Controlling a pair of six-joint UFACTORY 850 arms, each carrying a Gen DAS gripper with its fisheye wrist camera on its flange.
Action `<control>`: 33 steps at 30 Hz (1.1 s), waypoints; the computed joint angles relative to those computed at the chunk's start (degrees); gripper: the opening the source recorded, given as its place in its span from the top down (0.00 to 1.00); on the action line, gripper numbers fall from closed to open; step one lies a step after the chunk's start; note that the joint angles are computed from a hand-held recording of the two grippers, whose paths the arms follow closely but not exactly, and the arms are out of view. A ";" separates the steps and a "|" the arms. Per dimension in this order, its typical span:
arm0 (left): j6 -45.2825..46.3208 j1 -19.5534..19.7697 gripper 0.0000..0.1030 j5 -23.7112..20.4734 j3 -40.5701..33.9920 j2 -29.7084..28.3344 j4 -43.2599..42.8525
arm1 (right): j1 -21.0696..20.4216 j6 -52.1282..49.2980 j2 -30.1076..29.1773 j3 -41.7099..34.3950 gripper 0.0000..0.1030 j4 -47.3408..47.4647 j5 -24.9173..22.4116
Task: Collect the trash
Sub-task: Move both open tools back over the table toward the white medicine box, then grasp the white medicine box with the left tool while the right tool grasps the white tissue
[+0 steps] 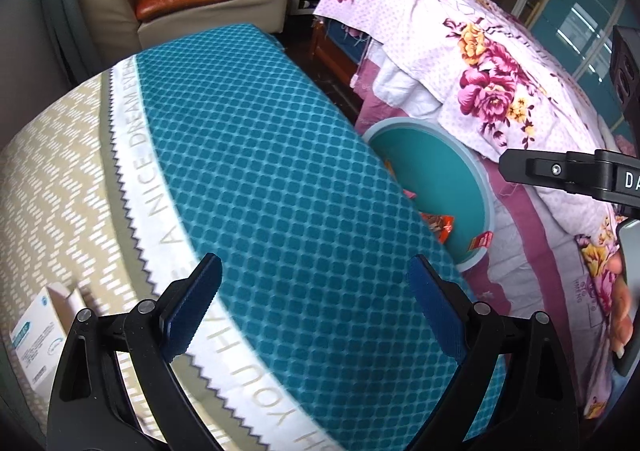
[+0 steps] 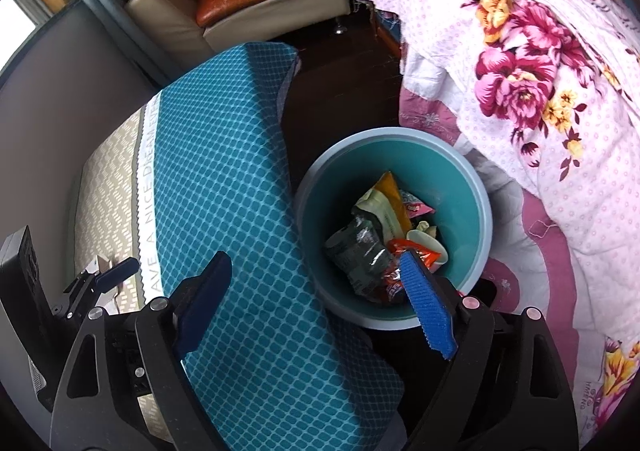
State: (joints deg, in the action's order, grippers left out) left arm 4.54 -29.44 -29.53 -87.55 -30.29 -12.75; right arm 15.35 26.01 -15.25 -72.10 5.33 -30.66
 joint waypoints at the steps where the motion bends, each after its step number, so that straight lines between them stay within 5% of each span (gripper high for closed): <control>1: 0.44 0.56 0.09 0.26 1.09 0.83 0.18 | 0.76 -0.42 -0.38 -0.65 0.20 -0.16 -0.57; 16: 4.79 12.98 0.09 0.17 15.75 11.08 12.04 | 9.09 -7.86 -7.86 -10.53 0.20 2.29 -7.47; 28: 14.58 17.62 0.09 -0.55 15.53 8.68 14.41 | 14.89 -11.59 -16.44 -21.20 0.20 2.50 -14.50; 33: 23.48 18.50 0.09 -1.47 13.00 6.27 7.15 | 16.22 -11.89 -20.12 -25.35 0.20 2.67 -17.18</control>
State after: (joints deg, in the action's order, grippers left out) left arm 28.02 -10.94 -30.99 -74.56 -24.02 -5.60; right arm 31.57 14.12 -35.38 -97.45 8.00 -47.84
